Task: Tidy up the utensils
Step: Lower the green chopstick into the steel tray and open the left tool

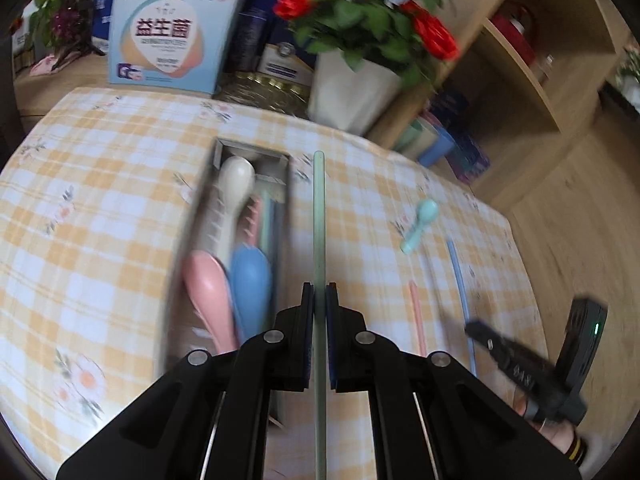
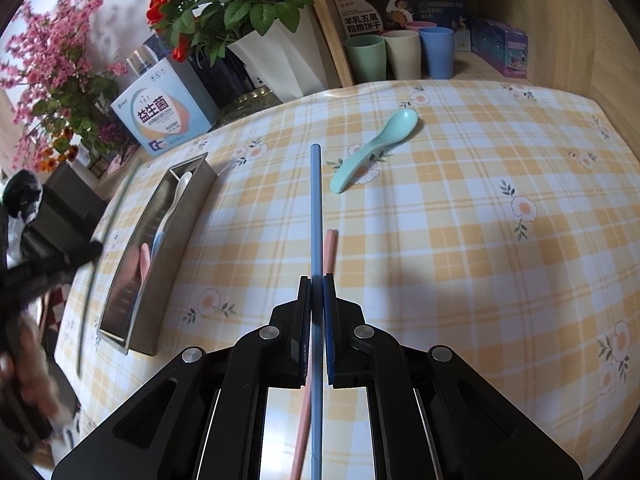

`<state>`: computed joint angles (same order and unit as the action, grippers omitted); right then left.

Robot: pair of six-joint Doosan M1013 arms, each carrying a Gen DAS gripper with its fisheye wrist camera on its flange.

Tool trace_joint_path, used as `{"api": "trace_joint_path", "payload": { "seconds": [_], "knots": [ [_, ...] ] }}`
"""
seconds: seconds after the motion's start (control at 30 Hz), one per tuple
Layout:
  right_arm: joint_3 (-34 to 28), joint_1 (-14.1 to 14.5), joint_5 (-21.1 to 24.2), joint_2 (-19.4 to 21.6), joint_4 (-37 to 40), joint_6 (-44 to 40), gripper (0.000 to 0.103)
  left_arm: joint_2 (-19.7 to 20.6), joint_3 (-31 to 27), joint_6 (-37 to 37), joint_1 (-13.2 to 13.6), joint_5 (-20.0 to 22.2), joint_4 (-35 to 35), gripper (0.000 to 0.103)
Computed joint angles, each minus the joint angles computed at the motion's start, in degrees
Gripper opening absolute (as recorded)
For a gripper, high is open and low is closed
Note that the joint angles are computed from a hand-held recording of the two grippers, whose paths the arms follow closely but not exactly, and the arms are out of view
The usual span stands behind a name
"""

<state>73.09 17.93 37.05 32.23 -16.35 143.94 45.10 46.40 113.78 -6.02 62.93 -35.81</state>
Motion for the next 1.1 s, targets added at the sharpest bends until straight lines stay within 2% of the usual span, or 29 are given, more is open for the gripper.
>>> {"api": "trace_joint_path", "payload": {
  "seconds": [0.2,0.33,0.63,1.1],
  "knots": [
    [1.0,-0.5,-0.3,-0.2,0.4,1.3,0.006,6.0,-11.0,-3.4,0.0,4.5,4.2,0.006],
    [1.5,-0.7,-0.4,-0.5,-0.2,2.5,0.006,8.8,-15.5,-5.6,-0.5,6.5,9.0,0.006],
    [1.7,-1.0,-0.2,-0.2,1.1,2.0,0.006,9.7,-14.9,-4.6,-1.4,6.7,15.8,0.006],
    [1.3,-0.9,0.4,-0.2,1.0,1.8,0.006,10.9,-16.8,-5.4,-1.8,6.1,17.6,0.006]
  ]
}}
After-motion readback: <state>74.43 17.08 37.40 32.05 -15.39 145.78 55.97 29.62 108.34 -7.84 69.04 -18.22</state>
